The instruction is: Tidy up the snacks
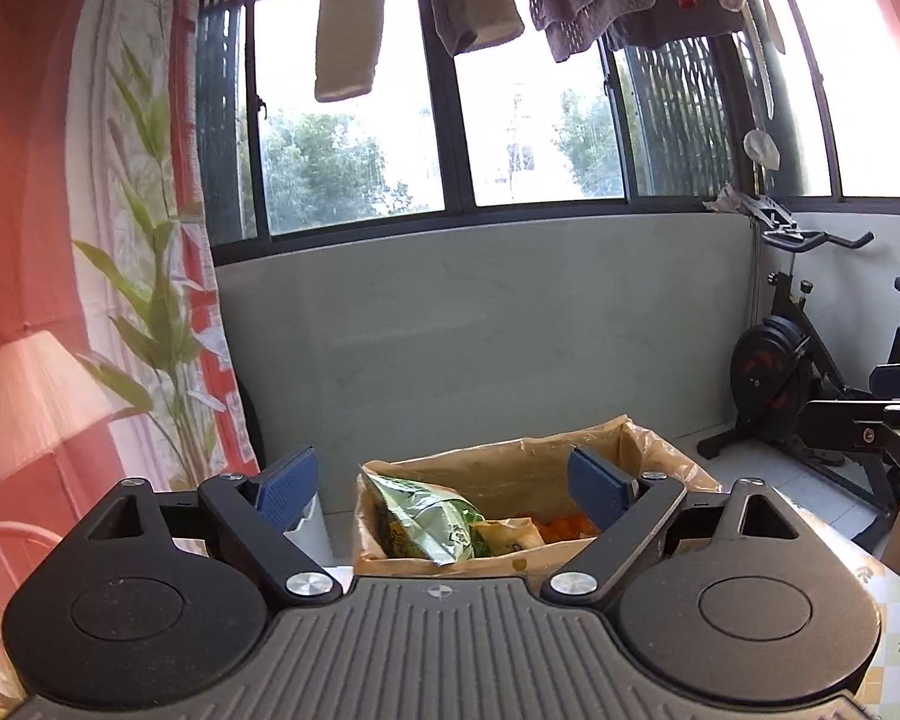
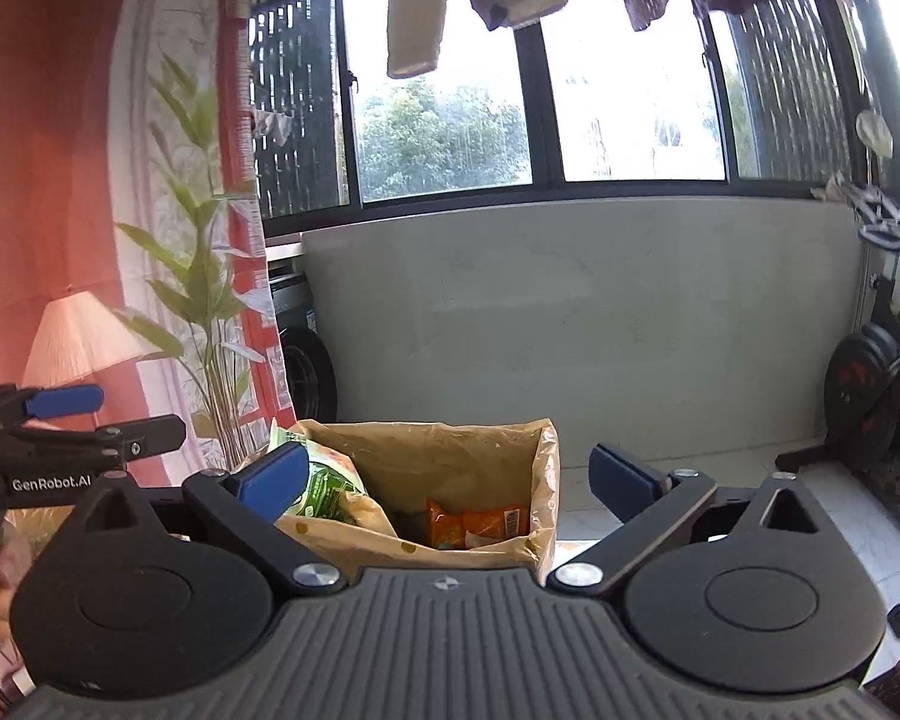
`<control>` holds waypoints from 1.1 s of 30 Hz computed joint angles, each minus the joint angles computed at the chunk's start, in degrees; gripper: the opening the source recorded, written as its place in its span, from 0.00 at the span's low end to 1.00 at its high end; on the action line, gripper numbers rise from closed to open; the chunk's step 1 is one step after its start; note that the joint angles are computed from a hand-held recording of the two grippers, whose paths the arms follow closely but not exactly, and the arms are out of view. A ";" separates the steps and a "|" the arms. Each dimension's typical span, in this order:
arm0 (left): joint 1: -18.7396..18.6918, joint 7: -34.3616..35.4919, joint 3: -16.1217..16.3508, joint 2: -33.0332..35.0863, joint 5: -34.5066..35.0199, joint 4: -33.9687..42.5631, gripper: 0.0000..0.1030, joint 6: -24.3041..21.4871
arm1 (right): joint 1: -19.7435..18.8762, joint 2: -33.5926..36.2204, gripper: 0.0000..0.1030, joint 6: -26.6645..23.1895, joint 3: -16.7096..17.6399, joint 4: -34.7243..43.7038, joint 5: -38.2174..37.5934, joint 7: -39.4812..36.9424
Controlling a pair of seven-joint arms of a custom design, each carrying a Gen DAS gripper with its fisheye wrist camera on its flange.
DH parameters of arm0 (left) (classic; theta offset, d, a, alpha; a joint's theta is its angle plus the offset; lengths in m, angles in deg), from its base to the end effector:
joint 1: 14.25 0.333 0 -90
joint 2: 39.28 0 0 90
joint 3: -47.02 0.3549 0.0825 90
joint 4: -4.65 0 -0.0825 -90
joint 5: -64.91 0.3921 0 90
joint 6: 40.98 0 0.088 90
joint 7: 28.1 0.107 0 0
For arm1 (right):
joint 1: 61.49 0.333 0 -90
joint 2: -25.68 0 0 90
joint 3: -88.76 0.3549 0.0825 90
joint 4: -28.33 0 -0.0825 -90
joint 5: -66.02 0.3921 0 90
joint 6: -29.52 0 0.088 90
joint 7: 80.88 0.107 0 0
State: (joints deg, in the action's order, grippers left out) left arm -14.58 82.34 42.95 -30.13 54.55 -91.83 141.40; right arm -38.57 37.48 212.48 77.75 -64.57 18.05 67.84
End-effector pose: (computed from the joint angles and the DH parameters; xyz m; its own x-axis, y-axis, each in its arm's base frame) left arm 0.6612 -0.0294 0.7038 -0.1077 -0.9810 -0.1611 -0.2141 0.1811 -0.9599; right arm 0.6347 0.2213 0.6778 0.2041 -0.9670 -0.1524 -0.2462 0.1000 -0.9640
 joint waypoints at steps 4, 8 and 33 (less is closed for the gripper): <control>10.28 14.91 -12.55 -3.55 -18.26 -2.71 0.89 -1.11 | 4.13 -1.83 1.00 0.48 -4.27 -0.79 -8.23 10.05; 6.83 11.51 -8.21 -6.25 -17.77 -6.35 0.88 0.35 | 3.85 -3.25 1.00 -1.06 -2.95 -0.87 -13.68 14.04; 1.20 18.19 -2.55 -8.70 -26.56 -8.26 0.88 1.22 | -4.57 -4.54 1.00 -5.06 7.88 -1.99 -18.16 15.78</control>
State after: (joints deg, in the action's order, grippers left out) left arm -13.38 100.53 40.41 -38.83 27.99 -100.09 142.62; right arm -43.14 32.94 207.42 85.63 -66.56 -0.10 83.62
